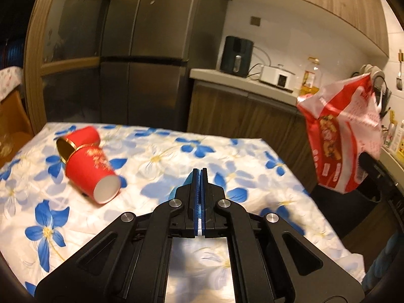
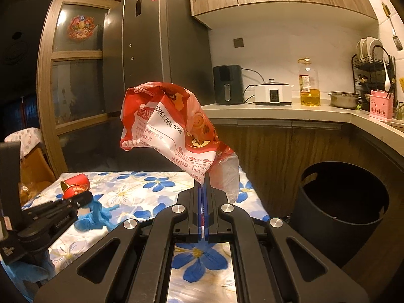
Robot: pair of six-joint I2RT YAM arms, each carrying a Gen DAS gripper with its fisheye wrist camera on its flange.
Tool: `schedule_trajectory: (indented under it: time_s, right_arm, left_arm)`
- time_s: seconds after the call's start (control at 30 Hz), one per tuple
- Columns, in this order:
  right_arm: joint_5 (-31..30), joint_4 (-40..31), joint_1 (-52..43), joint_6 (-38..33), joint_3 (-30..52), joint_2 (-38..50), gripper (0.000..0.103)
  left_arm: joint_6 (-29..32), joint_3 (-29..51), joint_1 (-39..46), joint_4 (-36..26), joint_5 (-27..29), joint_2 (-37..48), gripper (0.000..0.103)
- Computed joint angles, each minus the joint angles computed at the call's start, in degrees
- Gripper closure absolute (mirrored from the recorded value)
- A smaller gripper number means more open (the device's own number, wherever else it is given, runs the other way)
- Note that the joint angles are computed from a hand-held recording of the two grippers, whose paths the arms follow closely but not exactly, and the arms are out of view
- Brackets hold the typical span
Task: Collect trash
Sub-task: 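Carry the wrapper and blue glove with both tools over the black bin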
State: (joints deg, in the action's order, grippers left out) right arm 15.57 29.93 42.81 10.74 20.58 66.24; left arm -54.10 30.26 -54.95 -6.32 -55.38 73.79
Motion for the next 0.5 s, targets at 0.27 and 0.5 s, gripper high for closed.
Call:
schedule_trajectory:
  time_s: [0.27,0.5]
  right_arm:
    - [-1.73,-4.17,-4.72,-0.6,-2.88,-8.83,0.101]
    - [-5.92,-7.49,-12.24,-1.31,-5.28,-15.89,0.101]
  left_arm:
    - [2.65,8.78,-4.06,-1.51,-2.44,5.07,0.103]
    - [8.21,16.05,-6.15,2.16,-1.84,11.12,0.103]
